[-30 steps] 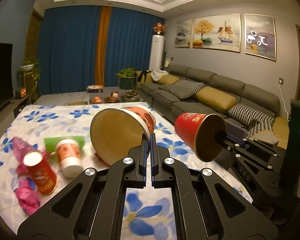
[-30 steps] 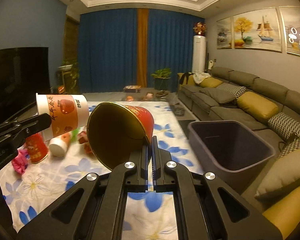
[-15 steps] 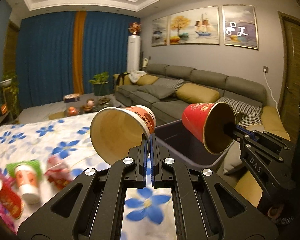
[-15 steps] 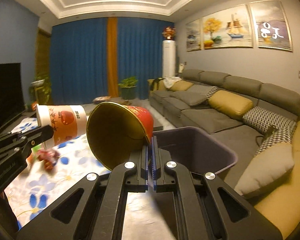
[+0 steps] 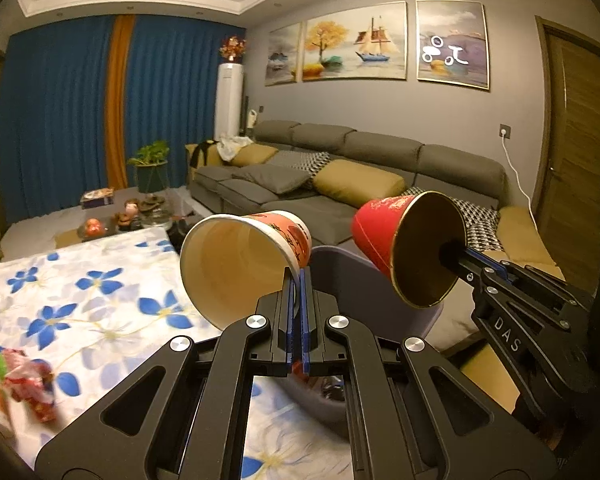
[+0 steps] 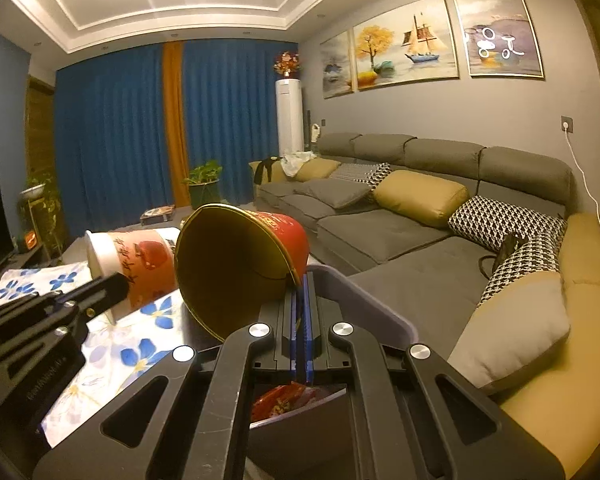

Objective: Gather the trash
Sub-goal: 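Open both grippers to drop the paper cups into the bin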

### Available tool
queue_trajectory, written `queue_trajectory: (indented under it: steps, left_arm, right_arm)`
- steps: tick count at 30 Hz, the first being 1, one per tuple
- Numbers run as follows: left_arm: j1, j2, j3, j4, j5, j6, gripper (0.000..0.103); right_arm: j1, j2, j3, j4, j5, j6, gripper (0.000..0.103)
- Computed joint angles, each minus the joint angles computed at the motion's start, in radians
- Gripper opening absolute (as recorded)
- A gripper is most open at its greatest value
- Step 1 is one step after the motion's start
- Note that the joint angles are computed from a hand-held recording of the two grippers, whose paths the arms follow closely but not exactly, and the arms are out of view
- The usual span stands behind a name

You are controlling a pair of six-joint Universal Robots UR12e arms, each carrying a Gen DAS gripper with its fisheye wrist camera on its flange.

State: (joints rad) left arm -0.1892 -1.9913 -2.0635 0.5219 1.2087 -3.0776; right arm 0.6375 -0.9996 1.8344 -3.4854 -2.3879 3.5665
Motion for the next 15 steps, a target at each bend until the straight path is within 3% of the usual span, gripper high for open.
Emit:
queue_trajectory:
  steps: [15]
  left_arm:
    - [-0.033,-0.062,0.073,-0.048,0.004,-0.013,0.002]
  right_arm:
    - [-0.035,0.006,0.001,0.016,0.030,0.041,0.004]
